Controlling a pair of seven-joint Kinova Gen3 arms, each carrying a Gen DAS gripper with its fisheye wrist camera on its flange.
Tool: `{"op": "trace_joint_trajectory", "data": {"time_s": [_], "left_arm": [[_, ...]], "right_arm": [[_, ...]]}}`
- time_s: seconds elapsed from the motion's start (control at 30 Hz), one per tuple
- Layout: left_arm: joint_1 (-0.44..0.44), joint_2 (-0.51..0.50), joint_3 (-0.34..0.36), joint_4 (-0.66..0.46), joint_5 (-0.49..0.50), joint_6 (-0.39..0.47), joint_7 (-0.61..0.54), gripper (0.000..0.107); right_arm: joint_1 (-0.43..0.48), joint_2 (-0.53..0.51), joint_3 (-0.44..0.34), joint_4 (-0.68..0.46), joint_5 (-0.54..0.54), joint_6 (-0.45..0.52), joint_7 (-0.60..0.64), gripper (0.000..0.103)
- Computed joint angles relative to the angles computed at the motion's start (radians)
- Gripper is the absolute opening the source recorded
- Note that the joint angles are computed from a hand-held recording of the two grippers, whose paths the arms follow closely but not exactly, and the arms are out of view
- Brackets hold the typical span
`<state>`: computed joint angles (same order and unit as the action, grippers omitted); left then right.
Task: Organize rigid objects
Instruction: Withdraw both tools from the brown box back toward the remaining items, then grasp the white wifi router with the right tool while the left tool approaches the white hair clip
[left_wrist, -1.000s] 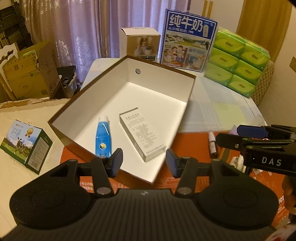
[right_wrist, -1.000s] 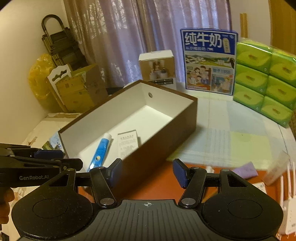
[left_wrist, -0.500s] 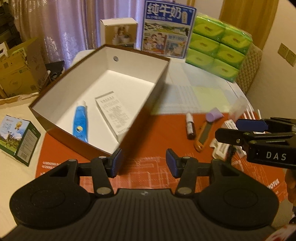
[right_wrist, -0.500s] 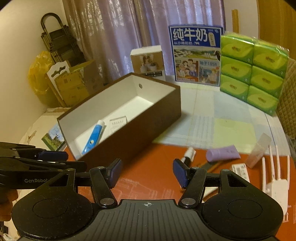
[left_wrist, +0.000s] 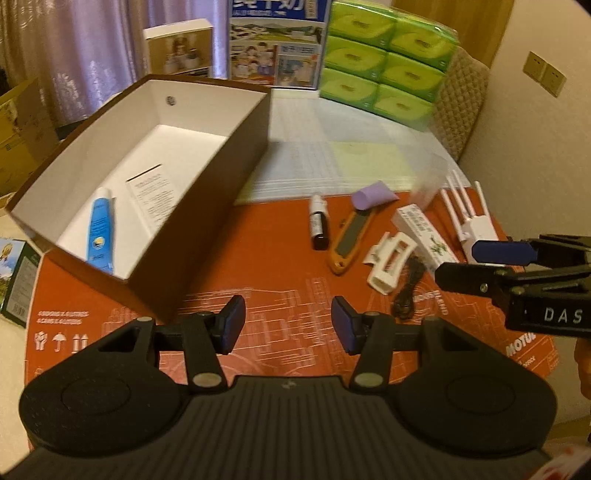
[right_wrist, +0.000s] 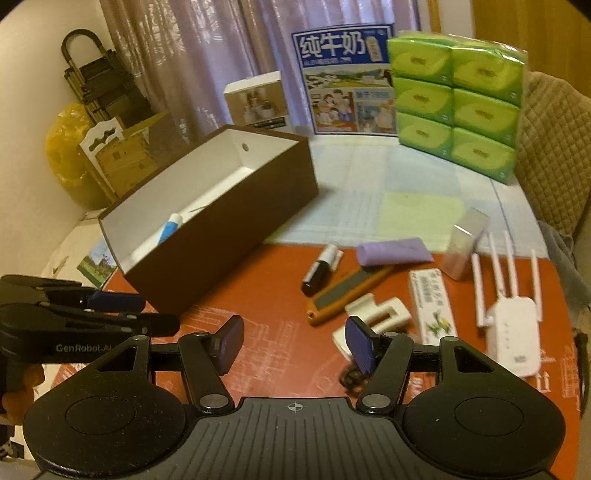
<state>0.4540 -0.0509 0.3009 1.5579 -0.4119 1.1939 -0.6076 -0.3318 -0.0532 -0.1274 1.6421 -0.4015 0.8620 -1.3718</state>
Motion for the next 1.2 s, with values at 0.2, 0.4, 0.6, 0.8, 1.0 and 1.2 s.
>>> {"op": "trace_joint_trajectory", "data": {"time_s": [0.2,0.4,0.6,0.8,1.0,1.2], "left_arm": [[0.040,0.059,0.005,-0.043,-0.014,-0.006,0.009,0.047],[0.087,0.112,-0.019,-0.076,-0.012,-0.015,-0.002,0.047],[0.125,0.157,-0.044,-0.107,-0.003,-0.024,-0.027,0.047],[0.147,0.191,-0.068,-0.123,0.000,-0.052,-0.051,0.047],[0.169,0.225,-0.089,-0.131,-0.021,-0.093,-0.062,0.047],[0.181,0.256,-0.111,-0.132,-0.036,-0.134,-0.064,0.047]], "right_arm": [[0.030,-0.029,0.034,0.025,-0.019,0.026,0.050,0.058],[0.072,-0.038,0.073,0.047,-0.050,0.049,0.083,0.058],[0.114,-0.043,0.096,0.057,-0.060,0.075,0.105,0.058],[0.153,-0.034,0.113,0.060,-0.056,0.083,0.110,0.058],[0.182,-0.017,0.115,0.076,-0.016,0.031,0.109,0.058],[0.199,0.019,0.109,0.093,0.039,-0.045,0.102,0.058]]}}
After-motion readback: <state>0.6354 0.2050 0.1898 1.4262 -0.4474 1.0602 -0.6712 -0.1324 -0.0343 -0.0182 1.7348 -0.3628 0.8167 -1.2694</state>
